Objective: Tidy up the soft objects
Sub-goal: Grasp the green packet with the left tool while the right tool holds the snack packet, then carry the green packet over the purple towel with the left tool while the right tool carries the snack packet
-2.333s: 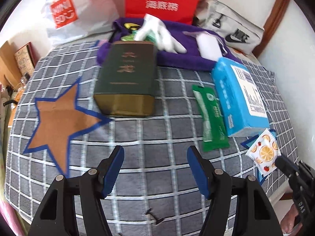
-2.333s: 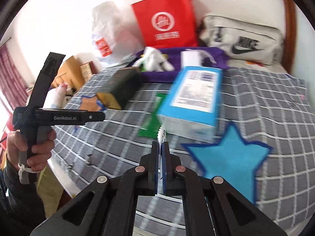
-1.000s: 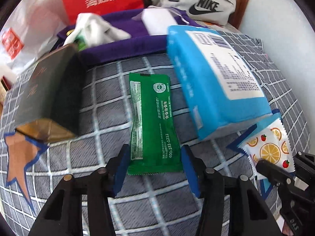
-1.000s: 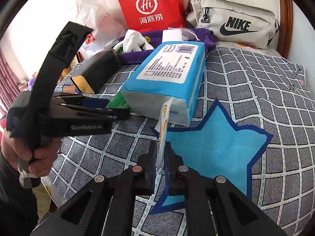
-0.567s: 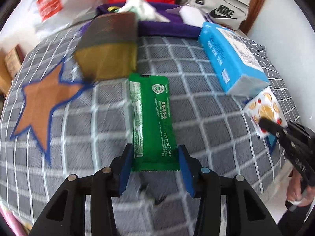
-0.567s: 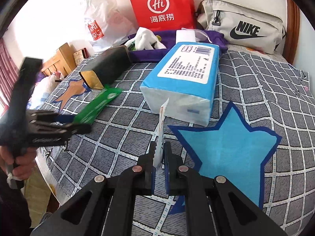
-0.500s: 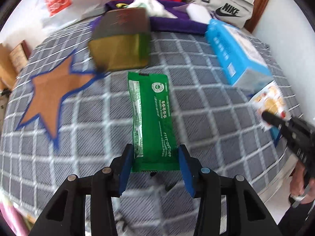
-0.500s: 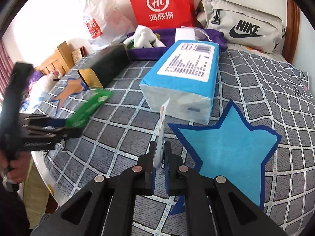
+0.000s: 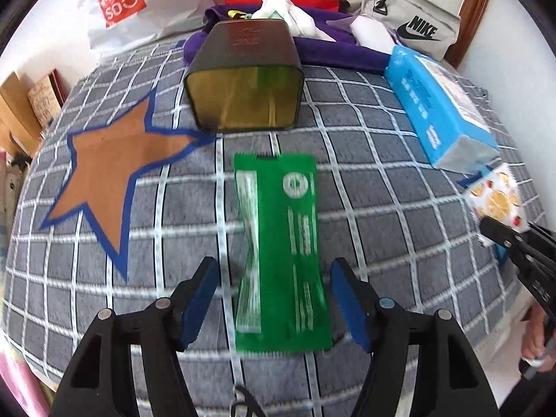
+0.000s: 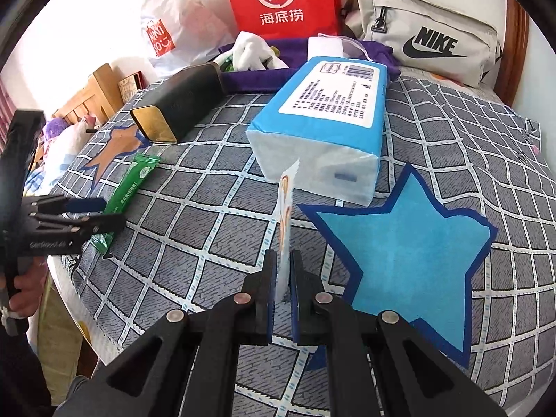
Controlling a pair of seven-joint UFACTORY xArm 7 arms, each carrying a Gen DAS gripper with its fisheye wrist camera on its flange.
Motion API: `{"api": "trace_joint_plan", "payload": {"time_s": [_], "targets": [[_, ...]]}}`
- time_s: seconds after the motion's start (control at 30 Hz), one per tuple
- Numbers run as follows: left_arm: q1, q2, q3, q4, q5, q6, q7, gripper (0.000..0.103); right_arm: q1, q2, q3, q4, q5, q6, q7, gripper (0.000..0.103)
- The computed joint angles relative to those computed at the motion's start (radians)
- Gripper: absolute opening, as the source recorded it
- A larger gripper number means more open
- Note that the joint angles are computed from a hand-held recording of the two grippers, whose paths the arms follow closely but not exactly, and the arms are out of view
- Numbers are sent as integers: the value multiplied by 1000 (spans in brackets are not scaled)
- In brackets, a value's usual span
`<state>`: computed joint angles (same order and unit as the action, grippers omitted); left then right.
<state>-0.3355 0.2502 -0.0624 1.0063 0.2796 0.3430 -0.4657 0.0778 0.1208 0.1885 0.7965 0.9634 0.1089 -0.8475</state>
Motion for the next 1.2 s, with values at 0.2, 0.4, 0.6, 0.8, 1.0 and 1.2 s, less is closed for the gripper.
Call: {"api": "trace_joint_plan", "payload": {"time_s": [0.2,0.4,0.6,0.8,1.0,1.2], "targets": [[-43,31,37,45,121,5,-100,52,4,-6,-11,2,-41,1,43,7],[15,7,-11,11,18,-33,-26,28,-2,-6,-12,11,-75,9,88,4],[35,-19,-13,-18,-75,-30,16,28,5,-7,-17,13,-94,29,109,4],[38,-43,-5,-38,-77,-24,-10,28,7,-9,-24,1,-126,46,135,5],[53,-67,-13,-53,-95,-24,-13,28,-3,-13,-8,-9,-16,35,58,5],[60,-85,-16,-55,-103,-17,-15,28,6,-21,-9,-7,7,41,47,6]]}}
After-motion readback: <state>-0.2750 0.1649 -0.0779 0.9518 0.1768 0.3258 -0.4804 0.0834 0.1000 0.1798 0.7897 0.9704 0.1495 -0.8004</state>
